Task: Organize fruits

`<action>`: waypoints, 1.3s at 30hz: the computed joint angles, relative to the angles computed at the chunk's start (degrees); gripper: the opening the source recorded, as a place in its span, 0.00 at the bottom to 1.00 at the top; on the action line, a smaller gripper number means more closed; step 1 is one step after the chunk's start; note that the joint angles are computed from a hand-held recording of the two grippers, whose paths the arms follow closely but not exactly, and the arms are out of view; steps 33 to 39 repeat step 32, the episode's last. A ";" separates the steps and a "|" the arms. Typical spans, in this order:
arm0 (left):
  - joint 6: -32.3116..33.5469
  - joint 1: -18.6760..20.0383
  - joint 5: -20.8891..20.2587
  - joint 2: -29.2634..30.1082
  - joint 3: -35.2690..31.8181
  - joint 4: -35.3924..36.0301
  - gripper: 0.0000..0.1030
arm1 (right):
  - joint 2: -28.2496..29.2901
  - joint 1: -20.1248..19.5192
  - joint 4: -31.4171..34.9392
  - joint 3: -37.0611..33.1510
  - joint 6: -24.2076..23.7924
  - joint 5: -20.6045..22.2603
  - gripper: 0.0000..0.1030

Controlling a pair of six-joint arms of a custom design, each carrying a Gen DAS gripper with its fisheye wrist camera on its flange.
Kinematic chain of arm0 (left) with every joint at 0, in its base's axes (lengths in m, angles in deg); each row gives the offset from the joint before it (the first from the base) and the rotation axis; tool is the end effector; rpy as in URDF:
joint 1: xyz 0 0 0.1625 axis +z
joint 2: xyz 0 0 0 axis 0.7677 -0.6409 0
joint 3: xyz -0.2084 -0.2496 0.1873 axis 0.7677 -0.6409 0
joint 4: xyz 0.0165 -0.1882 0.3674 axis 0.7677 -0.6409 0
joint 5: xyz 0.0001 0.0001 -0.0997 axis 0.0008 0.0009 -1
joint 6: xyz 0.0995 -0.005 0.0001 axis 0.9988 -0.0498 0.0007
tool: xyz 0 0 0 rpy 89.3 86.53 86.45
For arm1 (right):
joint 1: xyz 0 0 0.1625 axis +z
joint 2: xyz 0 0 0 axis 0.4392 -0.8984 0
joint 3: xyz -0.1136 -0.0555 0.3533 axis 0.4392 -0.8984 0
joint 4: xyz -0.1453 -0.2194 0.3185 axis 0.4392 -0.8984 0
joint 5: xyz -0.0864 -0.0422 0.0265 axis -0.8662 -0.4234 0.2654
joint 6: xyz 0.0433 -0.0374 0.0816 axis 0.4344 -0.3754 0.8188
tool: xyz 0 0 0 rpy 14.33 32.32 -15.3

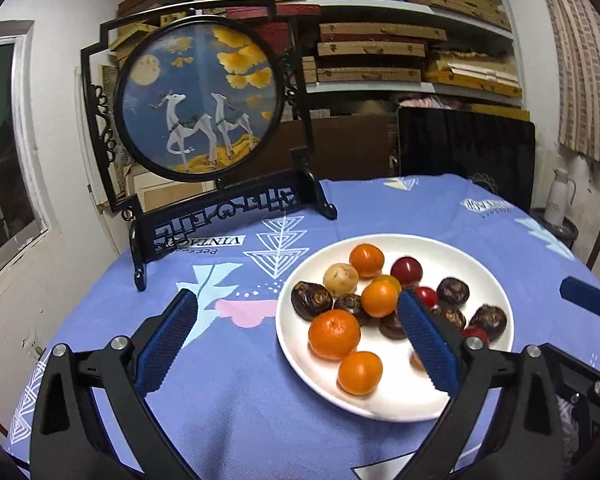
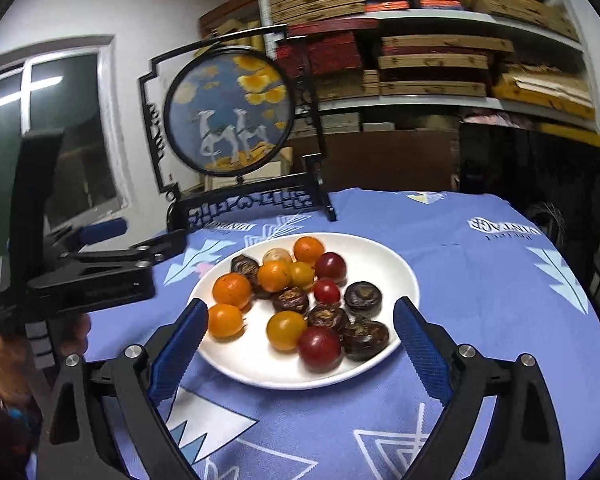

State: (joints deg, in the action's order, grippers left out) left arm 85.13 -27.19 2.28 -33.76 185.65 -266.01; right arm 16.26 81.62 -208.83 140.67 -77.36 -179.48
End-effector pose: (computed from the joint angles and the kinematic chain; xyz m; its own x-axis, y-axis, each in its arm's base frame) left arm -0.2249 -0.3289 0.1006 -0.5518 0.3847 -0.7400 0.8271 0.3660 -0.4265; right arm 0.1544 -0.2167 0.1435 -0.7876 -0.0012 0.6162 -0.5602 0.4178 -0.7153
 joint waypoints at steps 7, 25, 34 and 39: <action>-2.31 1.27 -3.61 -1.94 0.10 3.83 0.95 | -0.04 -0.19 0.38 0.28 -0.37 -0.13 0.91; -7.69 3.26 -1.96 -2.16 -1.10 9.91 0.95 | -0.37 0.03 1.43 0.29 0.40 -0.55 0.94; -7.19 3.16 -0.60 -1.37 -1.16 9.01 0.95 | -0.34 -0.01 1.78 0.36 0.57 -0.60 0.94; -7.19 3.16 -0.60 -1.37 -1.16 9.01 0.95 | -0.34 -0.01 1.78 0.36 0.57 -0.60 0.94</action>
